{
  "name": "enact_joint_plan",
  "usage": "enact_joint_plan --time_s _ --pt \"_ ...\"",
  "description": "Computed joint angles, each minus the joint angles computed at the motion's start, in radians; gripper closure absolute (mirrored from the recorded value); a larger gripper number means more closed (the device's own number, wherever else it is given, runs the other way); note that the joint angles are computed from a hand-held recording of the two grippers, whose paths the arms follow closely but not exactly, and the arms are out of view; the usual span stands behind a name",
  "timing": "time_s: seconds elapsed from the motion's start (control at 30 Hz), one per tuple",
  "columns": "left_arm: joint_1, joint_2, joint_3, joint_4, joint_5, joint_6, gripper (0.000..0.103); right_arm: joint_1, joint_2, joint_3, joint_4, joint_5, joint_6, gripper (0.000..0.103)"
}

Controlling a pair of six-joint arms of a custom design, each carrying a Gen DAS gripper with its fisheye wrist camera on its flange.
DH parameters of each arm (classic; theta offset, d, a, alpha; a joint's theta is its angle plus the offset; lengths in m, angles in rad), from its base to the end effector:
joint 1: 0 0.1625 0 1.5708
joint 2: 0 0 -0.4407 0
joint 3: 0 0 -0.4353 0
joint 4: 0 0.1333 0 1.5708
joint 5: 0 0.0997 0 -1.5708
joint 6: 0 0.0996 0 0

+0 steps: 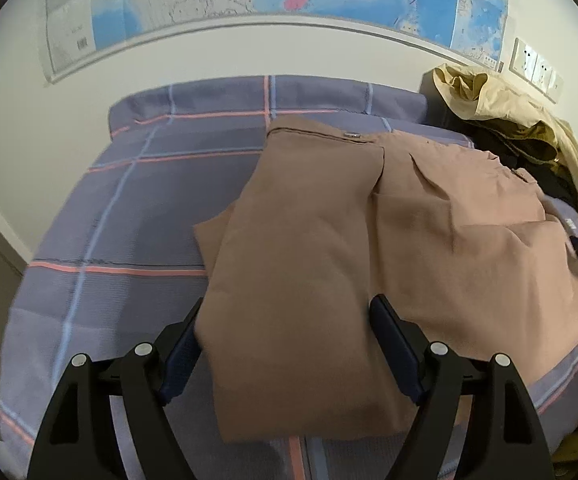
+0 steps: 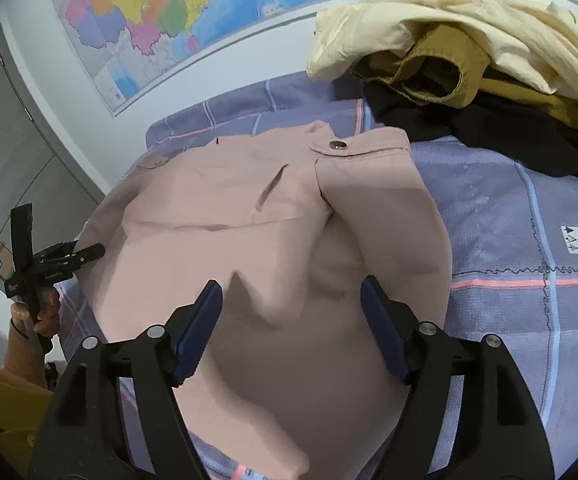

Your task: Fold large clothes

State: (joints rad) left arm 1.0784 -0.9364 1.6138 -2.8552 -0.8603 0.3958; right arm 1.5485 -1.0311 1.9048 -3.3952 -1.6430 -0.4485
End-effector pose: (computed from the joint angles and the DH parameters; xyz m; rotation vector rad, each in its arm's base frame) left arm -0.1682 -0.7329 0.2395 0.7644 2.2431 -0.7785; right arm 0.1117 -0.6474 0.2302 0.4969 -2.5222 1.2648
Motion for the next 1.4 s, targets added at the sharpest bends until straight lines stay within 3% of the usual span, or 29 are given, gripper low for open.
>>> enact_joint_plan --time_s 0.23,0.57,0.67,0.97,1.2,1.4 --pt "-0.009 -0.031 0.043 -0.015 0.018 -0.031 0.023 0.003 -0.025 0.039 -0.021 0.036 -0.028 0.03" --pt "0.019 -0.128 0.105 0.121 -0.081 -0.189 0.022 -0.01 -0.005 0.018 0.014 0.031 0.011 0.027" --pt "0.025 -0.157 0.134 0.154 -0.13 -0.188 0.021 -0.014 -0.012 0.026 0.013 0.048 0.018 0.025" --pt "0.063 -0.149 0.106 0.257 -0.397 -0.261 0.016 -0.03 -0.045 0.078 -0.023 0.104 0.037 0.022" --pt "0.076 -0.083 0.035 0.251 -0.469 -0.291 0.01 -0.045 -0.071 0.116 -0.051 0.145 0.055 0.022" --pt "0.087 -0.021 -0.046 0.253 -0.524 -0.329 0.008 -0.084 -0.112 0.159 -0.056 0.229 0.113 0.021"
